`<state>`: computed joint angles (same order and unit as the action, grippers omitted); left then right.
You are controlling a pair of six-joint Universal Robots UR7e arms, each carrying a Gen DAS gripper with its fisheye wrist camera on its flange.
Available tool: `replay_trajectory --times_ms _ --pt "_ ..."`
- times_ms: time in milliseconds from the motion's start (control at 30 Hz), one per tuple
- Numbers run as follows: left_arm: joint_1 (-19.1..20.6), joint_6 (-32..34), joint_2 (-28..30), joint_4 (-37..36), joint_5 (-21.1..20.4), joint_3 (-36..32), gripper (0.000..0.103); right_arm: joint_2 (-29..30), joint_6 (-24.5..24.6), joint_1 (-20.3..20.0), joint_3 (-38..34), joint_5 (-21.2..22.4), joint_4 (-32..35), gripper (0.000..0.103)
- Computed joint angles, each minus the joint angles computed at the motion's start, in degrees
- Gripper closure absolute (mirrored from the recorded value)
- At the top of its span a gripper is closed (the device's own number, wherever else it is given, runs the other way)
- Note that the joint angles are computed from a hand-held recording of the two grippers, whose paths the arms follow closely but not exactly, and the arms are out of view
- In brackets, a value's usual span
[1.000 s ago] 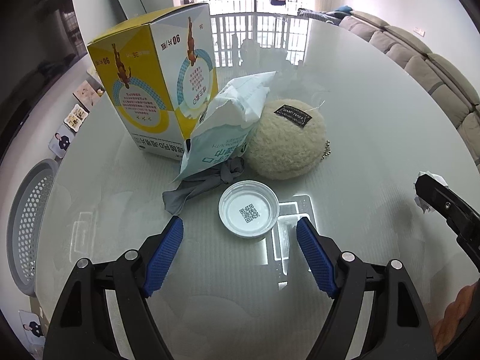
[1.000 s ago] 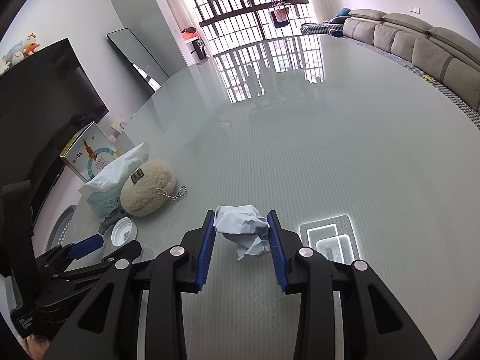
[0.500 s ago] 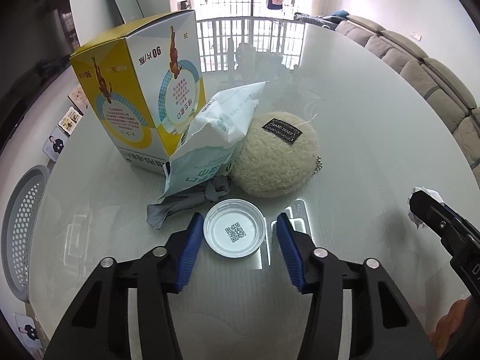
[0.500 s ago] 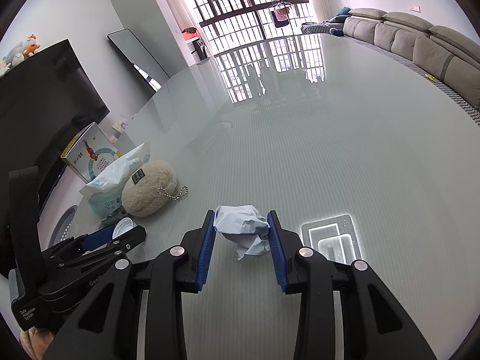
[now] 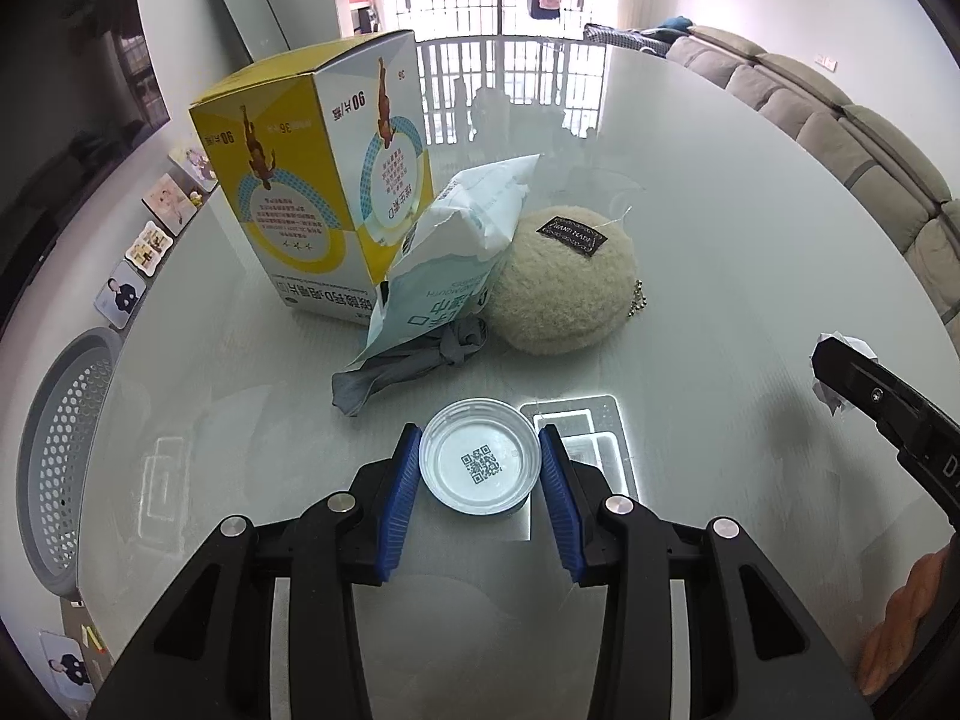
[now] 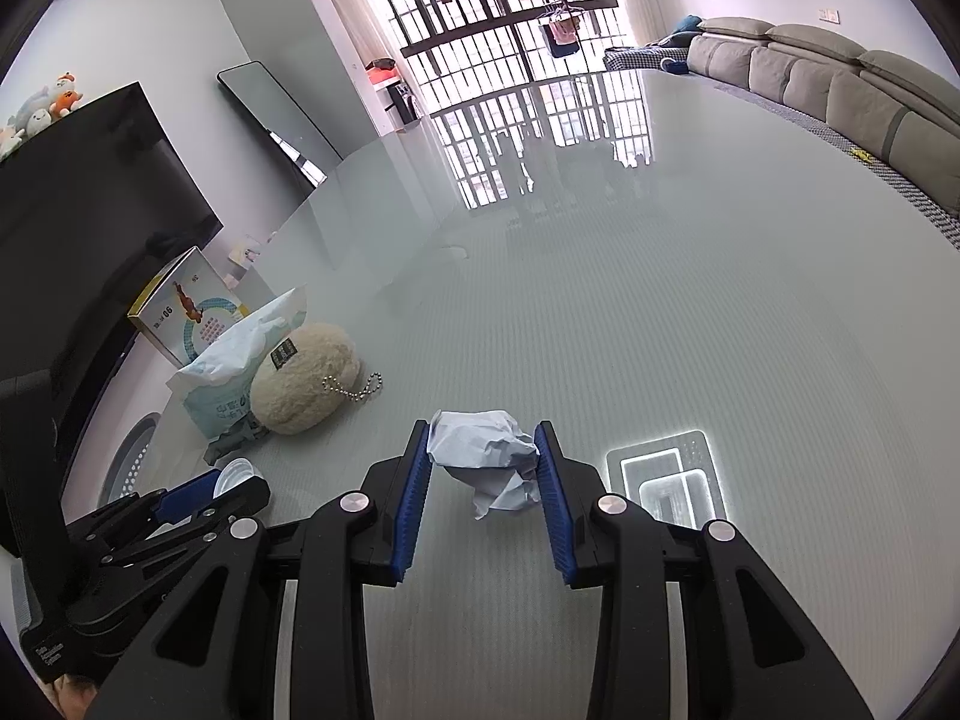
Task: Collect trash
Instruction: 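Carry the white lid and tissue over the grey basket with both tools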
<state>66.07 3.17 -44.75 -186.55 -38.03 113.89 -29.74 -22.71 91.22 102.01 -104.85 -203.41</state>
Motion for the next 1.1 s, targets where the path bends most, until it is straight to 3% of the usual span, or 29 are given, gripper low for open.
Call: replay_trajectory --times_ms 567,1100 --pt "-2.7 2.1 -5.7 -5.8 0.6 8.3 0.064 -1.3 0.9 2.0 5.1 -2.2 -3.4 0.069" --pt "-1.9 2.5 -14.1 -9.0 2.0 16.2 0.064 1.9 1.0 7.7 6.7 -2.7 -5.2 0.069"
